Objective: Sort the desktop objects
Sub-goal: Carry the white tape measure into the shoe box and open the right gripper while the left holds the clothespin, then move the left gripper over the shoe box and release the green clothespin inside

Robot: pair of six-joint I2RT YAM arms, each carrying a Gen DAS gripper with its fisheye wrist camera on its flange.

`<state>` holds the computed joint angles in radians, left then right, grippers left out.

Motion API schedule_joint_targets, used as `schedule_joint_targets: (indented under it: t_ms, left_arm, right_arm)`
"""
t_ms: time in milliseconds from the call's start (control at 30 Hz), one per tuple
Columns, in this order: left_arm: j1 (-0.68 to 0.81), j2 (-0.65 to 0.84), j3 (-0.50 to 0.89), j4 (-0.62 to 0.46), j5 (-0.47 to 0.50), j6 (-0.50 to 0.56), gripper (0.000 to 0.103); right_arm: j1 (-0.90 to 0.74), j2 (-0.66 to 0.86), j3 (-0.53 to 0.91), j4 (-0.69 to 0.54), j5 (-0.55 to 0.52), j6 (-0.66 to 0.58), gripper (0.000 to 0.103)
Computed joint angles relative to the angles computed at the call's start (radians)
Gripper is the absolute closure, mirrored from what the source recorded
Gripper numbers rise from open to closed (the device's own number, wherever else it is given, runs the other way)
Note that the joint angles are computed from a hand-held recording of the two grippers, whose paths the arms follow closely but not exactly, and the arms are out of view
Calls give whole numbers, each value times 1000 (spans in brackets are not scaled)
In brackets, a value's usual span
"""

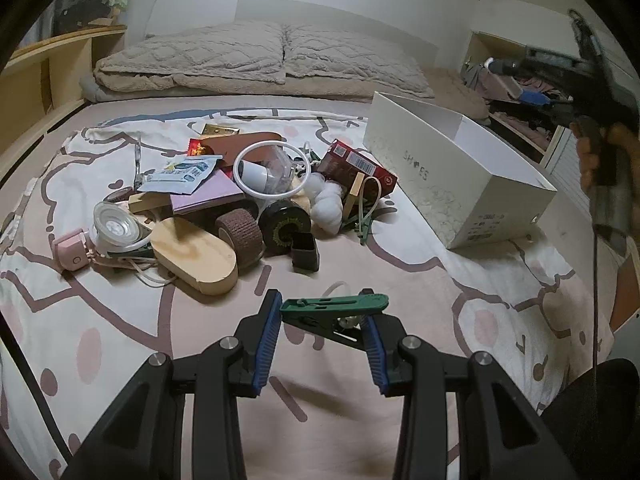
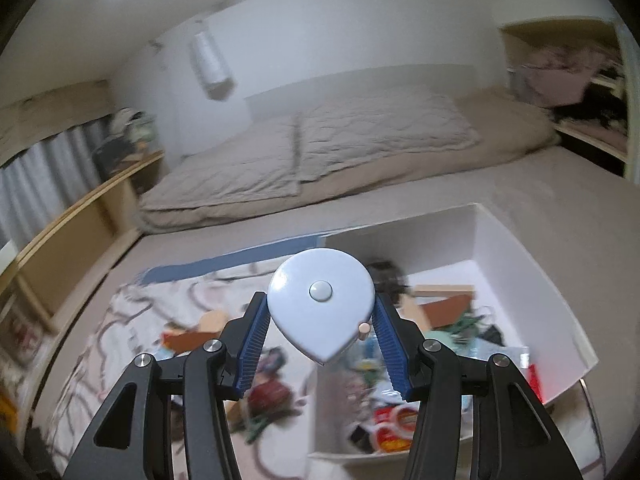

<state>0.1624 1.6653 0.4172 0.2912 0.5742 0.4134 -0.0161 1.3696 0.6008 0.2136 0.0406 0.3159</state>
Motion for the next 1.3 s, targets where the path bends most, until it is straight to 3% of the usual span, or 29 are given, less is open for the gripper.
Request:
schedule_joint_targets:
  t_ms: [267, 467, 900, 1000, 1300]
  left_arm:
    - [-11, -25, -14, 5, 7, 7, 64]
    - [-36, -39, -29, 15, -4, 11, 64]
    - [-73, -140, -40, -59, 13, -24, 64]
    - [-105, -157, -34, -71, 7, -53, 64]
    - [-262, -190, 4, -62, -46, -169, 64]
  right_arm:
    - [-106, 219, 96, -78, 6, -1, 50]
    - [-90, 351, 177, -178, 44, -37, 50]
    - [-63, 469, 307, -352, 47, -75, 49]
    - [-64, 466, 294, -327, 38, -93, 15]
    - [-129, 323, 160, -197, -61, -53, 14]
